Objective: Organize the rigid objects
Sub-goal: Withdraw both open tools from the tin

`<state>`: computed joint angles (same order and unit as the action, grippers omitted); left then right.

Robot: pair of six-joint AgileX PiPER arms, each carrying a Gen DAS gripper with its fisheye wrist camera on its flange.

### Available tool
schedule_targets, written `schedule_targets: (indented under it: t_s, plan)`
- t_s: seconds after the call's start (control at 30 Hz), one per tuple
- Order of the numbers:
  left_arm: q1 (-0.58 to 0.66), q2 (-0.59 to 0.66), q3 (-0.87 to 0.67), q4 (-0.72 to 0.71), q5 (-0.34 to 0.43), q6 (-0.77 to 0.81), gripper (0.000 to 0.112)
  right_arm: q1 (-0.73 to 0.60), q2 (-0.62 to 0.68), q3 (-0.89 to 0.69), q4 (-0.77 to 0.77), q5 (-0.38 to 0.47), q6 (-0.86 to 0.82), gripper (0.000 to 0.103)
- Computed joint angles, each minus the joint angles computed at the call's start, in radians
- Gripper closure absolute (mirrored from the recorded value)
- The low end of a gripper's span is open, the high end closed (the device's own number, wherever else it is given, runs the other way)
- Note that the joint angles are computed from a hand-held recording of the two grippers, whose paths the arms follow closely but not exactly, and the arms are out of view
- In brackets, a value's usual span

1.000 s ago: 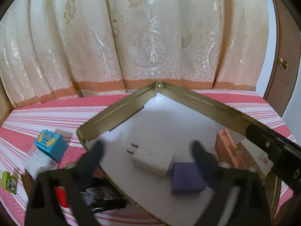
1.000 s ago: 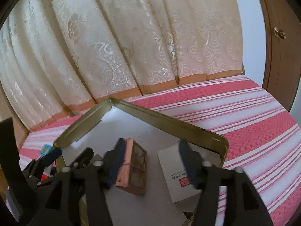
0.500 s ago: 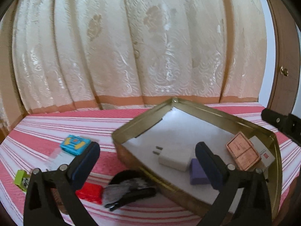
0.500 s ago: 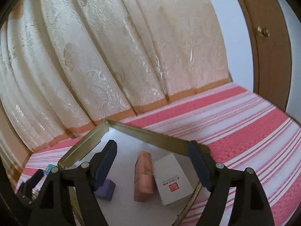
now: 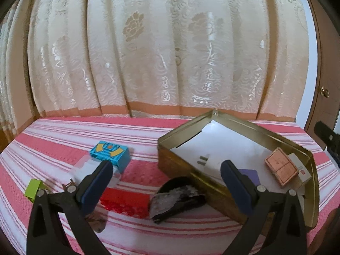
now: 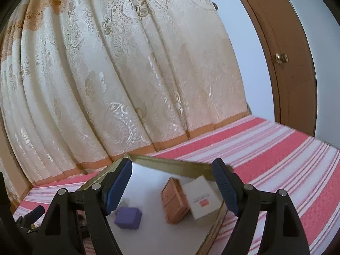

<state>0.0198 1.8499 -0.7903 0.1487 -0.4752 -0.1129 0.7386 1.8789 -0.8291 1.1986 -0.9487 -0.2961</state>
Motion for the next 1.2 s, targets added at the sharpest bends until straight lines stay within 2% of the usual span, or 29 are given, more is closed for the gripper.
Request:
schedule_targets:
  t_s: [0.37,0.5,0.9,1.2]
  plan:
    - [0.030,-0.026,0.068,0.013,-0.080,0.050,0.010,0.098,0.049,-0.044,0.121,-0.101,-0.100,0.023]
    - [0.047,-0.035,0.090,0.034,-0.108,0.051,0.010,0.129,0.066,-0.070,0.148,-0.112,-0.156,0.023]
    - [0.126,-0.045,0.098,0.175,-0.110,-0.055,0.010,0.192,0.098,-0.129,0.213,-0.121,-0.214,0.023]
    - [0.211,-0.039,0.089,0.299,-0.112,-0.129,0.010,0.213,0.123,-0.194,0.241,-0.046,-0.231,0.023]
